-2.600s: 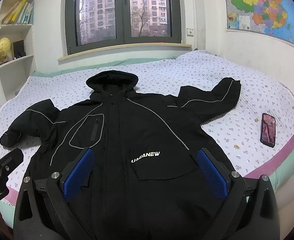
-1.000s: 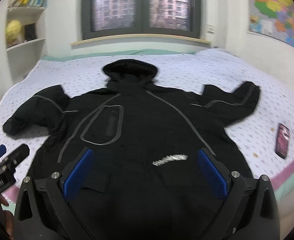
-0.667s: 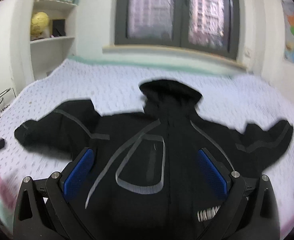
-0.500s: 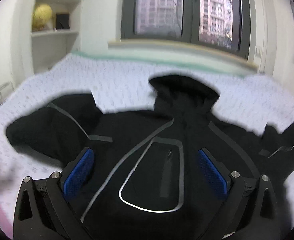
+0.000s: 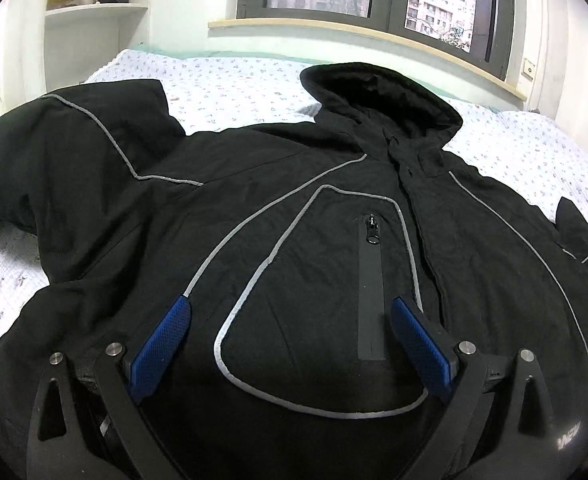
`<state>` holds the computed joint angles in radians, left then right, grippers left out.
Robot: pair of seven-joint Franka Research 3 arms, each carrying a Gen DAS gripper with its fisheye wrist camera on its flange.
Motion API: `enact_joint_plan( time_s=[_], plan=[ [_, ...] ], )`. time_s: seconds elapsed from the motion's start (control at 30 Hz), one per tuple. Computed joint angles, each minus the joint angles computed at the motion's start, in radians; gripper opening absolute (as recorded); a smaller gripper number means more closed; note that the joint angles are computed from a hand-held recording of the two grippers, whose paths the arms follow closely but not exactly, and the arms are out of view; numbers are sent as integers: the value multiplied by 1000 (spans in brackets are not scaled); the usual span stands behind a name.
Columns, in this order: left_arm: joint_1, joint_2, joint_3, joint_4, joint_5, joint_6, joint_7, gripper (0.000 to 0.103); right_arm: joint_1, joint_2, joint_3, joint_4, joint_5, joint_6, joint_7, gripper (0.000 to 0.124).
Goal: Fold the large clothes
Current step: 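Grasp the jacket sleeve cuff with the left gripper and lift it, then fold the held sleeve across the jacket body and release it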
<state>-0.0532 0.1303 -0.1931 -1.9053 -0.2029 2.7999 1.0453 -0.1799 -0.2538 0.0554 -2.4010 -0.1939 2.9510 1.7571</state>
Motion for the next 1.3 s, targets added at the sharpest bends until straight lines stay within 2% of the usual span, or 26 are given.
enact_joint_plan(
  time_s=[0.1,0.13,0.17,0.2,0.23,0.3,0.33,0.37,0.4,0.43,0.47,0.5,0.53,0.63,0.7,0.77,0.83,0.9,0.97,1.03,1.07,1.17,1.3],
  plan=[
    [-46,19,46,25,228,-2,-145,57,26,3,-24,7,42,-18,-31,103],
    [-45,21,43,29,251,2,-145,36,31,5,-29,9,52,-23,-38,103],
    [-33,17,25,25,222,21,-100,25,30,6,-28,11,53,-24,-38,103],
    [-28,5,19,16,240,34,-107,24,28,6,-25,11,51,-24,-36,103],
    [-52,-15,48,11,329,31,-160,23,25,8,-23,13,47,-24,-34,103],
    [-78,-55,97,16,580,10,-330,22,20,9,-18,15,37,-27,-26,103],
    [-62,-71,91,15,732,3,-454,21,20,10,-18,16,36,-29,-25,103],
    [-73,-98,120,24,840,-30,-529,21,21,14,-19,21,35,-30,-25,103],
    [-59,-111,115,25,878,-49,-562,21,23,15,-20,22,35,-32,-25,103],
    [-39,-118,112,29,845,-58,-541,22,26,13,-23,20,37,-33,-28,103],
    [10,-106,83,28,743,-26,-467,21,28,15,-24,22,37,-34,-31,103],
    [25,-83,73,47,642,-31,-384,21,24,17,-20,24,28,-37,-25,103],
    [4,-60,94,68,612,-60,-353,21,24,15,-20,23,25,-37,-23,103],
    [-4,-9,77,106,606,-162,-295,19,30,12,-28,19,32,-37,-30,103],
    [-16,-34,79,59,654,-128,-334,19,36,12,-34,20,44,-40,-40,103],
    [-16,-82,70,7,646,-46,-334,19,39,13,-36,21,53,-43,-46,103],
    [-26,-124,56,-2,660,-22,-332,19,35,10,-34,21,52,-44,-41,103],
    [-38,-153,40,6,679,2,-321,19,-17,-16,2,-2,-6,-2,40,102],
    [-66,-180,11,23,671,37,-279,18,-85,-69,43,-39,-55,68,119,102],
    [-99,-178,-17,63,667,50,-238,18,-106,-137,46,-62,-44,86,111,102],
    [-124,-167,-35,93,653,61,-204,18,-101,-173,32,-74,-24,88,89,102],
    [-203,-91,-82,217,630,48,-130,18,-20,-291,-83,-121,59,93,-27,103],
    [-317,71,-140,412,634,-1,-61,18,-37,-387,-149,-126,113,-33,-119,103]
  ],
)
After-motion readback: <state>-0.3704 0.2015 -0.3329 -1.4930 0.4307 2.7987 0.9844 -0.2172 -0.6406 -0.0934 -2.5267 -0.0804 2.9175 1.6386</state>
